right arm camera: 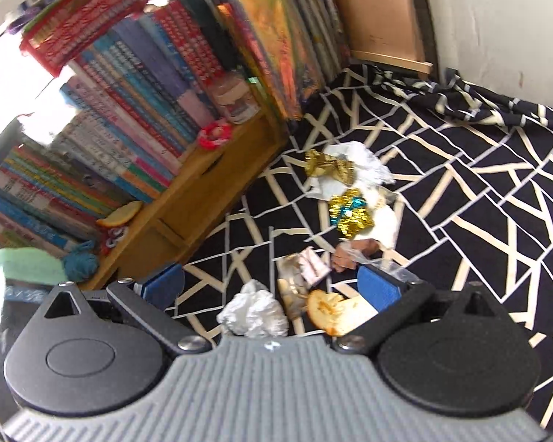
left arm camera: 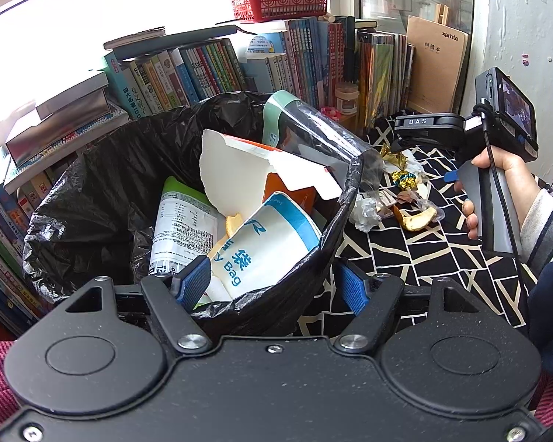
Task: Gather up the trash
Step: 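Move the right gripper back to the remaining peel piece on the cloth, then grasp the curled orange peel piece with the right gripper and lift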
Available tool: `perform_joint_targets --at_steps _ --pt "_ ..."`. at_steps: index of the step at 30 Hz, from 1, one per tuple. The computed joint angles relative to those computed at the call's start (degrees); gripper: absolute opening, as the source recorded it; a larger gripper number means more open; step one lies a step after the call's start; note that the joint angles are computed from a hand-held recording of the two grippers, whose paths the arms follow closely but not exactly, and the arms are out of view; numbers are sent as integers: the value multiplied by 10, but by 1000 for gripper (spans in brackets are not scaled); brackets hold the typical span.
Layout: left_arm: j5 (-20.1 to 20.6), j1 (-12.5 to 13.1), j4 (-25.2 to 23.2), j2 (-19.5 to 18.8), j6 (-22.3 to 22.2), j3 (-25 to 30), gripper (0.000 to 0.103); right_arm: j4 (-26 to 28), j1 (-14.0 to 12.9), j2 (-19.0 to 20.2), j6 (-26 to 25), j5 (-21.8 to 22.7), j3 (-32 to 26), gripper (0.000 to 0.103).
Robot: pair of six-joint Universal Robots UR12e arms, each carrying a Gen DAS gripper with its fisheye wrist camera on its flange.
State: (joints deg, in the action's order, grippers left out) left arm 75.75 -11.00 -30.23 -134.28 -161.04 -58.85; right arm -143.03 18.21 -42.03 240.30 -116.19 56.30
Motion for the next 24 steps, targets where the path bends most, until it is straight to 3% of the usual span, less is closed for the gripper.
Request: perform_joint_targets --at_steps 5,10,16,21,24 --pt "0 0 0 0 0 0 72 47 -7 -6 45 -7 10 103" --pt "0 0 0 0 0 0 72 93 -12 -1 55 5 6 103" --pt "0 0 0 0 0 0 72 95 -17 4 62 32 17 94" --pt "0 0 1 0 0 0 72 68 -9 18 -14 14 8 93" --pt "0 0 1 0 0 0 72 101 -1 38 -82 -13 -26 103"
